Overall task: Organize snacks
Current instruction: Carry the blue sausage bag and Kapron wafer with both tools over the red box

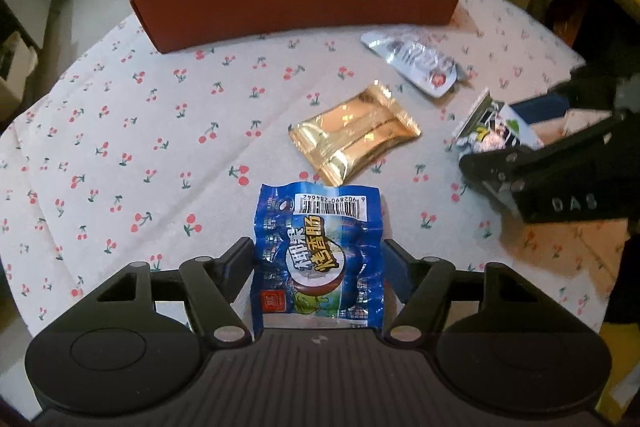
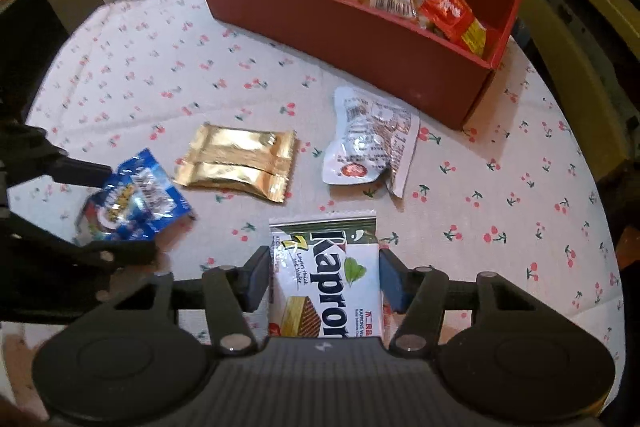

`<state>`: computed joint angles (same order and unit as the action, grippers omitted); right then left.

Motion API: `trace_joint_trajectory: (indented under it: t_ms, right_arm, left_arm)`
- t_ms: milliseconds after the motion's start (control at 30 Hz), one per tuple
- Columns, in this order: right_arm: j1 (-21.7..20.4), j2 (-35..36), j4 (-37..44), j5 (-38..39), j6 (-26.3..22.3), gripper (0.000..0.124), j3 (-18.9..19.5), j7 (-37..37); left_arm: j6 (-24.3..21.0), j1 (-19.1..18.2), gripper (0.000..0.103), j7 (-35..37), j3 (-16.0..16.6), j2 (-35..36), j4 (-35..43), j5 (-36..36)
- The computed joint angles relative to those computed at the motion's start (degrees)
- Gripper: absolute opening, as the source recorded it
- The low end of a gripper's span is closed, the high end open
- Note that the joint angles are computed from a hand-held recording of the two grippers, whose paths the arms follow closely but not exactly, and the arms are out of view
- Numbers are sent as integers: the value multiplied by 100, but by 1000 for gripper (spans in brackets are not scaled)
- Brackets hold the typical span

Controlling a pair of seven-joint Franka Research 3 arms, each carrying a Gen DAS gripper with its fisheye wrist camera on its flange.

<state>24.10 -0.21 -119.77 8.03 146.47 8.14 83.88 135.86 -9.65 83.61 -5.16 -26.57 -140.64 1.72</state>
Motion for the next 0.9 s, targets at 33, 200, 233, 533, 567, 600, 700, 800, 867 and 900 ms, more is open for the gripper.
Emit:
trace_joint_trajectory:
  t_ms: [33, 200, 233, 533, 567, 600, 700, 800, 867, 900]
  right_arm:
    - [9, -25, -29, -77, 67, 57, 9, 79]
    - [24, -79, -60, -30, 262, 57, 25, 210]
    - [25, -77, -52, -11, 283, 57, 25, 227]
    - [46, 49, 144, 182, 497, 57, 24, 317]
    - [47, 57, 155, 174, 528, 57, 21, 344]
    - [46, 65, 170, 185, 550, 57, 18, 361]
    - [43, 70, 188, 236, 592, 57, 12, 368]
    - [39, 66, 182, 225, 681, 57, 5, 425]
    - [27, 55, 173, 193, 747, 57, -5, 496]
    - [19, 55, 172, 155, 782, 57, -12, 550]
  left_arm:
    - [26, 0, 74, -20, -1, -19, -4, -15]
    - [128, 12, 74, -152, -8, -65, -9, -30]
    - [174, 10, 74, -172, 3, -78, -18, -48]
    - [525, 25, 75, -420, -45, 17, 26, 39]
    - [559, 27, 75, -446, -49, 30, 31, 52]
    - [585, 27, 75, -469, -51, 45, 40, 61]
    - [662, 33, 75, -537, -59, 73, 57, 96]
    - [738, 43, 75, -589, -59, 92, 72, 127]
    - [775, 54, 75, -615, -51, 96, 78, 150]
    - [791, 64, 75, -637, -45, 101, 87, 154]
